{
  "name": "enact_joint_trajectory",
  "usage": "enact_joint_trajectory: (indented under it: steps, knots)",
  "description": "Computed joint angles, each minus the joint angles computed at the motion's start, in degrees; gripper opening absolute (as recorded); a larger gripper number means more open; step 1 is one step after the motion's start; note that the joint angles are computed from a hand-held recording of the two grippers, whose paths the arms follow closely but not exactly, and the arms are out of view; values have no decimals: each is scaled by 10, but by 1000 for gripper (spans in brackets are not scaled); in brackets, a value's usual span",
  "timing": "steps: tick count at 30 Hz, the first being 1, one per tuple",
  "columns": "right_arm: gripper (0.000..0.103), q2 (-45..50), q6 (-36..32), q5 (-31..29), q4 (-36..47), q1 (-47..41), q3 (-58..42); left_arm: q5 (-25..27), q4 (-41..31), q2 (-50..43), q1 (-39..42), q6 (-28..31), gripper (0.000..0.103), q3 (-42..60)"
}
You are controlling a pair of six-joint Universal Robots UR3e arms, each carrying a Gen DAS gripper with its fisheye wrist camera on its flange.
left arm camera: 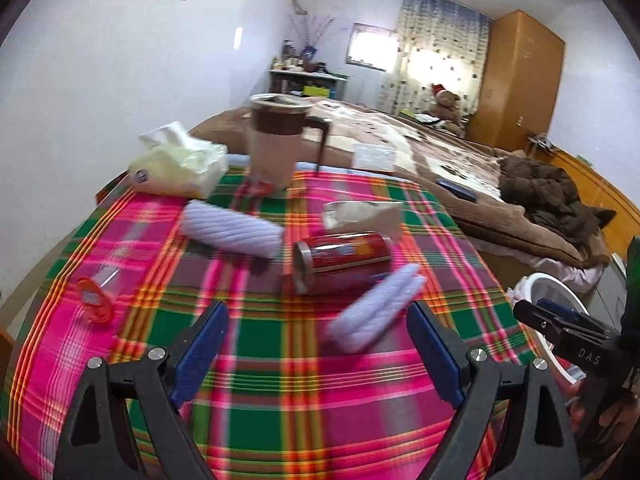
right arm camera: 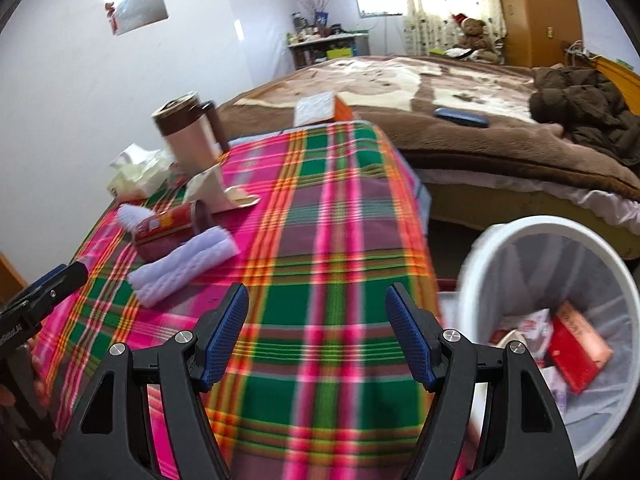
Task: Collect trash
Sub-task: 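Move both open tools back over the table toward the remaining trash, then grasp the white foam net sleeve with the right tool while the left tool grasps the red-lidded cup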
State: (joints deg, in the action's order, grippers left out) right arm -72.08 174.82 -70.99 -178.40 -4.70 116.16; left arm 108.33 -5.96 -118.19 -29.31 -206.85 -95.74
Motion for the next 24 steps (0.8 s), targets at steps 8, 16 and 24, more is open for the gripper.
enact_joint_trajectory:
  steps: [8, 16, 24]
  knots:
    - [72, 57, 32, -16, 65, 64, -93, 6, 36, 55, 49, -2, 92, -99]
    - [72, 113, 69, -23, 97, 118, -182, 0, 59, 106, 110, 3, 92, -182]
    - [72, 175, 139, -49, 124, 158, -262, -29, 79, 132, 173, 19, 92, -243]
